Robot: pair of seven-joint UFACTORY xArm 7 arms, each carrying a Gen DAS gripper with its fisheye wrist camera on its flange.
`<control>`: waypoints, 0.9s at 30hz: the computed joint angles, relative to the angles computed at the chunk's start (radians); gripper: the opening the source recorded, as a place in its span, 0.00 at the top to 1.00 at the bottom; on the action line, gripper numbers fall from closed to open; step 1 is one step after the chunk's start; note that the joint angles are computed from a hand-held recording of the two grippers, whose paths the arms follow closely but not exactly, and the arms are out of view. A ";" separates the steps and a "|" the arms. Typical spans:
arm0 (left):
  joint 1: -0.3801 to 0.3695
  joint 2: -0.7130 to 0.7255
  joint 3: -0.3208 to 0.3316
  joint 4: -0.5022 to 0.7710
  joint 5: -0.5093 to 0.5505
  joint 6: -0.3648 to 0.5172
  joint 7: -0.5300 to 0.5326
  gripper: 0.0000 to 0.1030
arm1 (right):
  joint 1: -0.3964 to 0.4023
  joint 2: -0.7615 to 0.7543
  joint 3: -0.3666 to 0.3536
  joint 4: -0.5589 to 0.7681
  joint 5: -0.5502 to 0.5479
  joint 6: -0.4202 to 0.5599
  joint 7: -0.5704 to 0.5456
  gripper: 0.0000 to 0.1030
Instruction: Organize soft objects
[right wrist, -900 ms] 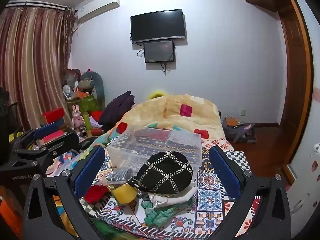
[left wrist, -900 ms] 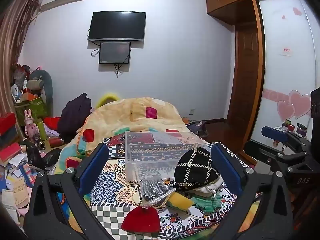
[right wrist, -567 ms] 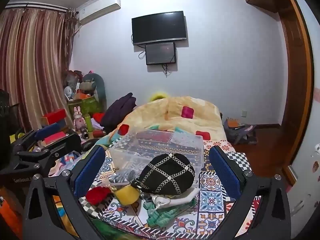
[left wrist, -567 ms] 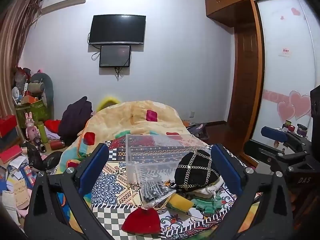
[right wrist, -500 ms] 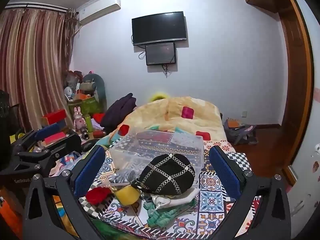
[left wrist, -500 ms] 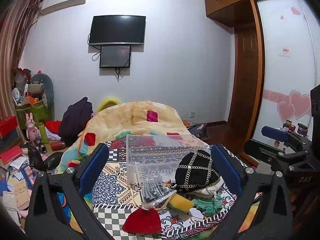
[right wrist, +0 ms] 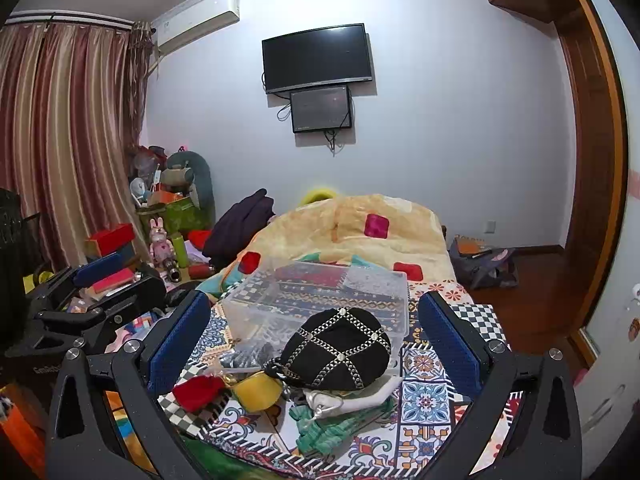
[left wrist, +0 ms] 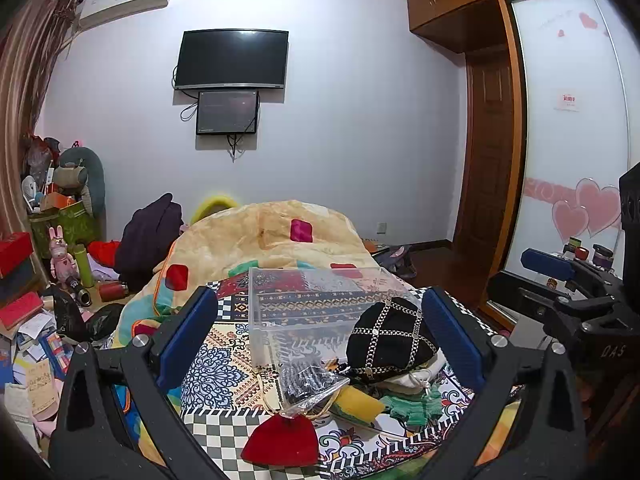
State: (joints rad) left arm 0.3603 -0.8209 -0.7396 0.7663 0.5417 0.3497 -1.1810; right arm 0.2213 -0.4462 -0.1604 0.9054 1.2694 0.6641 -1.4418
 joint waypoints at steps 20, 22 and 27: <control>-0.003 0.013 0.006 0.001 0.006 -0.006 -0.006 0.00 | -0.003 0.001 0.002 -0.001 0.007 0.003 -0.002 0.00; -0.004 0.012 0.005 0.000 0.007 -0.007 -0.007 0.00 | -0.003 0.001 0.002 -0.001 0.007 0.003 -0.002 0.00; -0.002 0.014 0.004 0.002 0.008 -0.007 -0.009 0.00 | -0.004 0.002 0.001 -0.001 0.009 0.006 -0.005 0.00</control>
